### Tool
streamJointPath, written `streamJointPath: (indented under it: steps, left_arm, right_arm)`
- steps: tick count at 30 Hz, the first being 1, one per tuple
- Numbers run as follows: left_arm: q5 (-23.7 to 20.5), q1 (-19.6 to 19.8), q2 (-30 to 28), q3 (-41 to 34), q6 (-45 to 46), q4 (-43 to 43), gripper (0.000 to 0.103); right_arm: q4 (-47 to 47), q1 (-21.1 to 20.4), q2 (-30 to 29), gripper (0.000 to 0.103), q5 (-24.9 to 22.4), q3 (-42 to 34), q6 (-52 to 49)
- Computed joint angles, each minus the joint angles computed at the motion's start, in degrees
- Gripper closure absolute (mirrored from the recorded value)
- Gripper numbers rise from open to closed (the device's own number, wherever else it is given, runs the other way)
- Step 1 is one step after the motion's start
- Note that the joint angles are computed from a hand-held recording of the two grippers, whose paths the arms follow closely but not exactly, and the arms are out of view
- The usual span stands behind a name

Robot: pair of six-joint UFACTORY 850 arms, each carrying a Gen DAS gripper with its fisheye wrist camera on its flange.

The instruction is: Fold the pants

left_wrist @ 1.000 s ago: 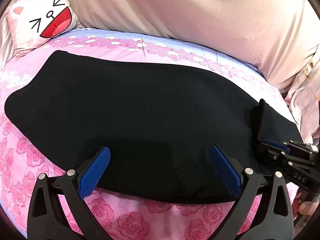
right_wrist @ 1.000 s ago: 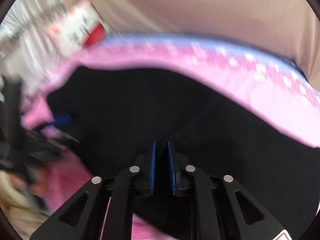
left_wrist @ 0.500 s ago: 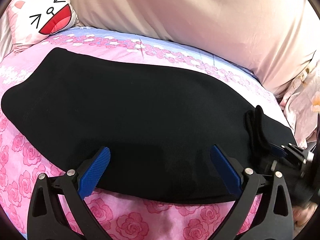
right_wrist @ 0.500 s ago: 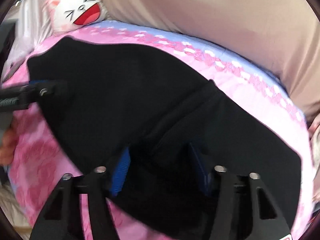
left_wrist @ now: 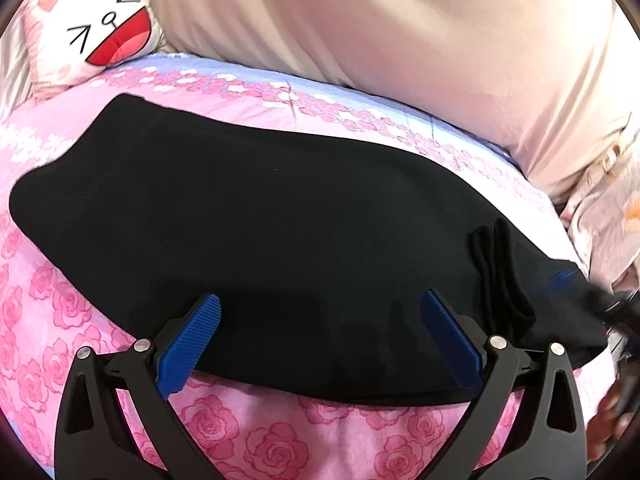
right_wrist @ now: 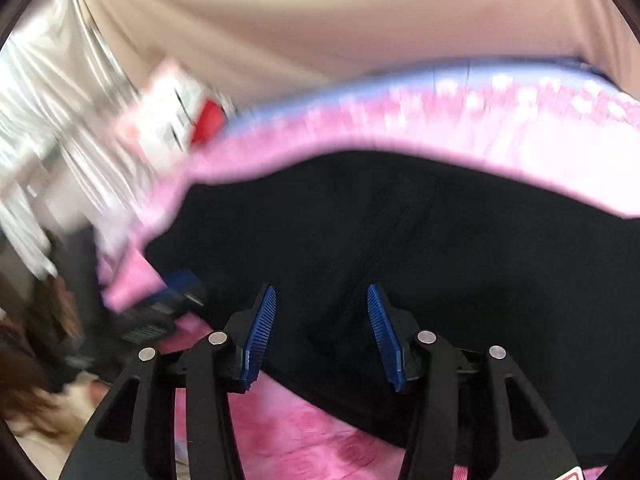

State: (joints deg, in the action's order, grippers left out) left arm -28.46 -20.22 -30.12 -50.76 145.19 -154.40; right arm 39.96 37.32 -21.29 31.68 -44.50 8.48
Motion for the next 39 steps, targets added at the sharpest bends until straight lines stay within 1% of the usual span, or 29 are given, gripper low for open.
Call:
streamJointPath:
  steps: [1, 3, 4, 5, 6, 7, 9, 10, 11, 12, 13, 14, 16, 18, 19, 21, 22, 23, 24, 25, 26, 28, 29, 31, 33, 34, 36, 37, 39]
  left_arm:
    - [0.4, -0.1, -0.1, -0.2, 0.4, -0.5, 0.005]
    - [0.8, -0.4, 0.0, -0.3, 1.5, -1.4, 0.005]
    - [0.6, -0.2, 0.2, -0.2, 0.9, -0.6, 0.005]
    - [0.3, 0.1, 0.5, 0.0, -0.2, 0.6, 0.005]
    - [0.1, 0.6, 1.0, 0.3, -0.3, 0.2, 0.005]
    - [-0.2, 1.4, 2.2, 1.2, 1.4, -2.5, 0.005]
    - [-1.6, 3.5, 4.3, 2.9, 4.2, -8.6, 0.005]
    - [-1.4, 5.5, 5.2, 3.3, 3.3, -11.1, 0.005]
    - [-0.5, 7.0, 5.5, 3.2, 1.6, -12.0, 0.005]
    - [1.0, 8.7, 5.5, 2.7, -1.3, -12.3, 0.005]
    - [4.3, 10.8, 4.6, 1.3, -6.0, -11.4, 0.005]
    - [7.0, 12.3, 3.6, -0.1, -10.9, -8.8, 0.005]
    - [10.1, 14.7, 0.1, -3.0, -22.1, -1.5, 0.005]
    - [8.0, 15.8, 0.2, -2.9, -25.3, 2.2, 0.005]
    - [8.1, 15.5, 0.2, -3.5, -25.7, 3.7, 0.005]
    - [6.1, 15.4, -2.3, -5.9, -32.0, 11.8, 0.005]
    - [6.1, 15.2, -3.6, -7.5, -33.2, 13.6, 0.006]
    - [6.5, 14.8, -3.6, -8.3, -32.0, 13.0, 0.025]
    - [7.2, 14.0, -4.3, -9.2, -28.4, 10.2, 0.055]
    - [10.1, 13.1, -4.8, -10.8, -25.9, 8.2, 0.068]
    - [10.6, 12.7, -4.7, -11.4, -25.7, 8.3, 0.088]
    - [7.6, 12.0, -2.8, -11.5, -26.2, 11.0, 0.088]
    - [6.7, 11.1, -1.3, -11.1, -23.5, 9.7, 0.089]
    - [4.5, 7.8, 2.6, -9.6, -15.5, 6.1, 0.089]
    - [2.0, 4.4, 5.7, -8.7, -13.3, 8.7, 0.089]
    - [0.5, 1.9, 7.3, -7.8, -13.4, 12.4, 0.089]
    - [-0.6, -2.0, 8.5, -7.3, -14.8, 19.3, 0.089]
    - [-0.3, -4.9, 8.2, -7.3, -15.0, 22.9, 0.088]
    - [3.1, -9.0, 6.0, -8.7, -15.6, 27.4, 0.084]
  right_arm:
    - [2.3, 0.6, 2.0, 0.056, 2.9, 2.0, -1.4]
    - [13.0, 1.7, 3.6, 0.054, 5.7, 3.5, -9.4]
    - [19.0, 1.8, 3.5, 0.040, 6.4, 3.8, -13.9]
    - [25.0, 0.5, 1.8, 0.025, 5.4, 3.4, -18.4]
    - [31.0, -0.9, -0.2, 0.027, 2.9, 2.5, -22.8]
    - [37.0, -1.5, -2.5, 0.031, 2.8, 1.3, -26.5]
    - [42.5, 1.4, -2.3, 0.031, 6.8, -0.6, -31.7]
    - [41.7, 2.0, -2.2, 0.031, 7.6, -0.9, -31.3]
    - [39.9, 3.4, -2.3, 0.027, 10.3, -1.2, -30.2]
    - [38.8, 4.3, -2.6, 0.025, 12.4, -1.5, -29.9]
    - [38.4, 4.9, -3.4, 0.022, 13.4, -2.5, -30.6]
    - [37.8, 5.4, -4.3, 0.022, 14.0, -3.8, -32.1]
    - [36.4, 5.3, -6.1, 0.021, 14.0, -5.8, -33.7]
    - [34.7, 4.5, -7.2, 0.019, 12.4, -7.0, -33.8]
    - [33.3, 4.0, -7.9, 0.019, 10.9, -7.1, -31.8]
    - [31.8, 3.3, -8.0, 0.019, 8.6, -6.9, -28.6]
    - [31.1, 3.1, -7.9, 0.019, 8.3, -6.5, -27.2]
    - [29.2, 2.7, -7.5, 0.019, 8.3, -5.5, -23.9]
    - [27.6, 2.8, -7.1, 0.019, 8.6, -4.7, -20.6]
    - [25.9, 2.5, -6.6, 0.018, 8.8, -3.7, -17.1]
    - [23.9, 2.2, -6.0, 0.018, 9.3, -2.3, -12.3]
    - [20.8, 1.7, -4.8, 0.018, 10.9, 0.2, -4.2]
    - [18.3, 1.6, -4.0, 0.018, 13.0, 2.1, 1.4]
    - [14.8, 1.7, -2.8, 0.018, 17.8, 5.4, 9.7]
    - [11.8, 1.6, -1.9, 0.018, 22.6, 8.7, 18.3]
    - [9.7, 1.3, -1.6, 0.018, 24.9, 10.4, 22.9]
    - [7.7, 1.0, -0.9, 0.018, 26.7, 12.0, 26.6]
    - [7.8, 1.1, -0.5, 0.018, 26.7, 12.4, 26.7]
    - [11.1, 1.6, 1.1, 0.018, 24.1, 12.6, 21.9]
